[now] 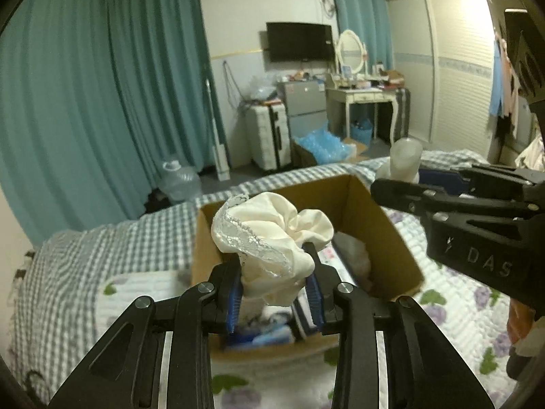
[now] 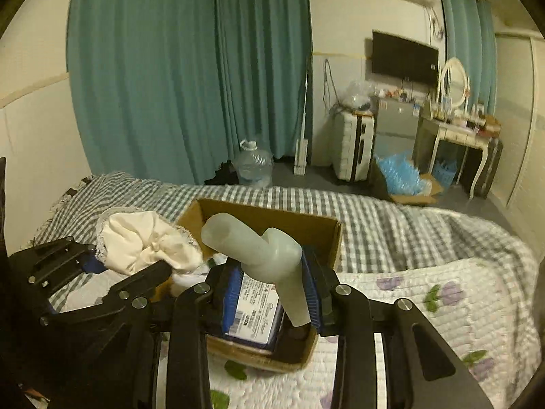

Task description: Organize soft objects

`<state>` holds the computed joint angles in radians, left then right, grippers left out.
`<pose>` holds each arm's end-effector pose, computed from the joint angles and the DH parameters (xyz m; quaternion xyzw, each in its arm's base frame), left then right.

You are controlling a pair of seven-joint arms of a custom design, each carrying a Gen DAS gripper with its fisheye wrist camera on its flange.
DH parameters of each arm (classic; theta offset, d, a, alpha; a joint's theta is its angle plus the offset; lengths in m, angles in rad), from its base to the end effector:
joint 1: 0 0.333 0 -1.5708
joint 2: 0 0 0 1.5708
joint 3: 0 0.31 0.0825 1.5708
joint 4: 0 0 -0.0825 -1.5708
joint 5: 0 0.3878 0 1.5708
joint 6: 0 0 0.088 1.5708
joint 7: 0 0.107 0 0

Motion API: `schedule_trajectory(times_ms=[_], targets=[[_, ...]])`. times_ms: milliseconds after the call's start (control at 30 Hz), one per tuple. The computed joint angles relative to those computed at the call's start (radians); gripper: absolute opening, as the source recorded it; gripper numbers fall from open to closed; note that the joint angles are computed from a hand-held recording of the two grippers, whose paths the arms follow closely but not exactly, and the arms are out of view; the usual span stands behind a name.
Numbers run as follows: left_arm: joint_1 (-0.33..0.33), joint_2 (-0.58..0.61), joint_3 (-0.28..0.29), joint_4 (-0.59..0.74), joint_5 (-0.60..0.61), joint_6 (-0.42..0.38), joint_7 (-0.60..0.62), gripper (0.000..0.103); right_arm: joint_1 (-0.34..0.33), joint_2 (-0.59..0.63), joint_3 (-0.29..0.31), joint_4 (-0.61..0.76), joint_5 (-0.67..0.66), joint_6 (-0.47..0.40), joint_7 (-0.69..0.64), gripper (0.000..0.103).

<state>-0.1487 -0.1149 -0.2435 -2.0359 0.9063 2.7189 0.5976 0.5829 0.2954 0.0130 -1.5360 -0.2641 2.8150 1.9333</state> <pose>0.5165 -0.2507 0.5672 -0.5820 0.6582 -0.3076 0.3652 0.5750 0.4037 0.5977 -0.7409 0.4721 -0.2313 0.4180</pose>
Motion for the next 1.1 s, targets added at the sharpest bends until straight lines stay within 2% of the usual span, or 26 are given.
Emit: schedule_trajectory(times_ms=[100,200,267,300,333,367,433,500,567,700,867,900,933,1100], targets=[[0.005,0.06,0.011,0.032,0.026,0.013,-0.002,0.034,-0.016,0.087,0.009,0.081,0.039,-0.03,-0.041,0.034],[0.0,0.111,0.03,0.066,0.029,0.006,-0.008,0.035,-0.011,0.158,-0.006,0.149,0.066,-0.057,-0.05,0.038],[-0.004,0.134,0.044,0.079,0.006,0.005,-0.003,0.052,-0.012,0.189,-0.01,0.175,0.09,-0.059,-0.062,0.041],[-0.008,0.138,0.048,0.084,0.013,0.002,-0.014,0.067,-0.014,0.202,-0.008,0.189,0.103,-0.06,-0.072,0.041],[-0.011,0.137,0.054,0.082,0.041,0.004,-0.045,0.073,-0.014,0.205,-0.009,0.184,0.112,-0.045,-0.078,0.047],[-0.015,0.133,0.056,0.08,0.064,-0.002,-0.066,0.074,-0.009,0.207,-0.018,0.184,0.115,-0.038,-0.073,0.057],[-0.023,0.123,0.054,0.08,0.095,-0.036,-0.089,0.075,0.007,0.201,-0.039,0.176,0.114,-0.028,-0.048,0.069],[-0.027,0.111,0.049,0.082,0.095,-0.069,-0.096,0.076,0.017,0.181,-0.052,0.154,0.109,-0.014,-0.025,0.069],[-0.025,0.086,0.049,0.071,0.051,-0.079,-0.084,0.076,0.034,0.149,-0.073,0.133,0.088,-0.018,0.014,0.075],[-0.012,-0.02,0.03,0.028,0.014,-0.097,-0.085,0.076,0.078,0.054,-0.111,0.078,-0.03,-0.034,0.119,0.077],[0.018,-0.206,-0.03,-0.021,0.042,-0.134,-0.099,0.076,0.116,-0.114,-0.114,0.003,-0.248,-0.067,0.257,0.085],[0.026,-0.242,-0.039,-0.033,0.043,-0.132,-0.103,0.081,0.123,-0.157,-0.112,-0.021,-0.307,-0.068,0.299,0.088],[0.033,-0.298,-0.051,-0.053,0.047,-0.126,-0.12,0.091,0.125,-0.193,-0.106,-0.043,-0.359,-0.069,0.338,0.091],[0.097,-0.506,-0.124,-0.13,0.068,-0.112,-0.198,0.098,0.092,-0.41,-0.03,-0.194,-0.609,-0.068,0.522,0.102]])
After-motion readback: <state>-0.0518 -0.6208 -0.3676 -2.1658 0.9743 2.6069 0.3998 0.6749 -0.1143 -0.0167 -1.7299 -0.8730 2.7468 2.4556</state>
